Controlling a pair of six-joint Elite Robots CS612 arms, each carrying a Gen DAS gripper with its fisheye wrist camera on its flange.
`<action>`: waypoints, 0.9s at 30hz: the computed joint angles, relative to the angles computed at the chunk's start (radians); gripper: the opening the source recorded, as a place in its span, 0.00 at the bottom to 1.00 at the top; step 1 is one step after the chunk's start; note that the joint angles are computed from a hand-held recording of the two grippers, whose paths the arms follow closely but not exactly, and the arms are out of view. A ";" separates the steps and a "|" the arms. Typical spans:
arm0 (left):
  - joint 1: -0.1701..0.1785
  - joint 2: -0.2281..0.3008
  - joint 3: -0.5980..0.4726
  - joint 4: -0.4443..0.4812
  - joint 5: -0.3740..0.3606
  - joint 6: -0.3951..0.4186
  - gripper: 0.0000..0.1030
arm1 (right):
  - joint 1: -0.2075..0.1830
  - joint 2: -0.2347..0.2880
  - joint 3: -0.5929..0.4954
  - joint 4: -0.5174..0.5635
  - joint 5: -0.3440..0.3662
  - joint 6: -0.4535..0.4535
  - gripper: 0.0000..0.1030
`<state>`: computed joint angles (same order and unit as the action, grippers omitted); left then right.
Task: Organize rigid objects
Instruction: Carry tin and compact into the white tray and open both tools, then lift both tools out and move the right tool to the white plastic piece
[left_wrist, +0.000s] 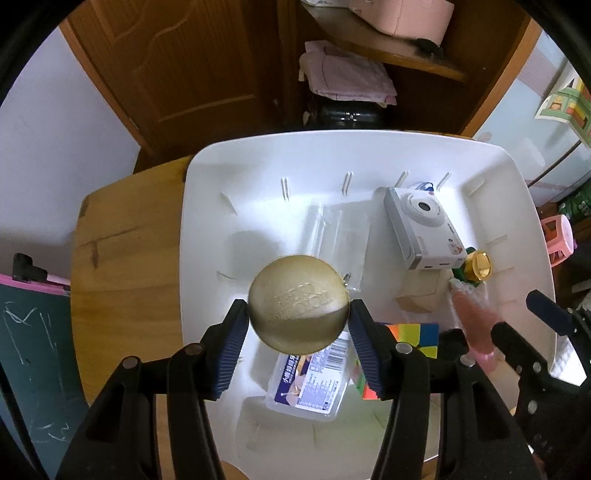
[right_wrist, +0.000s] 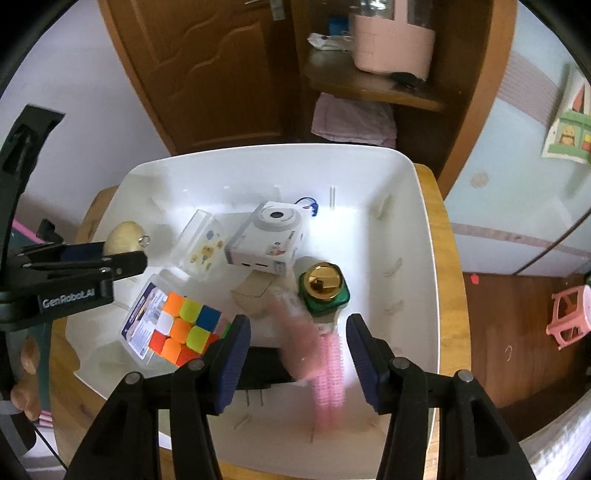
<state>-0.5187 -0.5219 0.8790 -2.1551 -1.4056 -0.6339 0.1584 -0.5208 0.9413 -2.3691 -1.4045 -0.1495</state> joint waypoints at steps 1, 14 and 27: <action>0.000 -0.003 0.006 -0.010 -0.002 -0.001 0.70 | -0.001 -0.005 0.010 -0.011 0.007 -0.004 0.60; -0.026 -0.079 0.105 -0.092 0.048 0.011 0.83 | -0.010 -0.103 0.173 -0.198 0.062 -0.056 0.60; -0.075 -0.209 0.285 -0.186 0.136 -0.027 0.83 | -0.016 -0.207 0.340 -0.341 0.098 -0.140 0.61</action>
<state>-0.5939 -0.7312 1.1644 -2.3411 -1.2691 -0.6609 0.1421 -0.7278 1.2809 -2.7098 -1.3064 -0.2895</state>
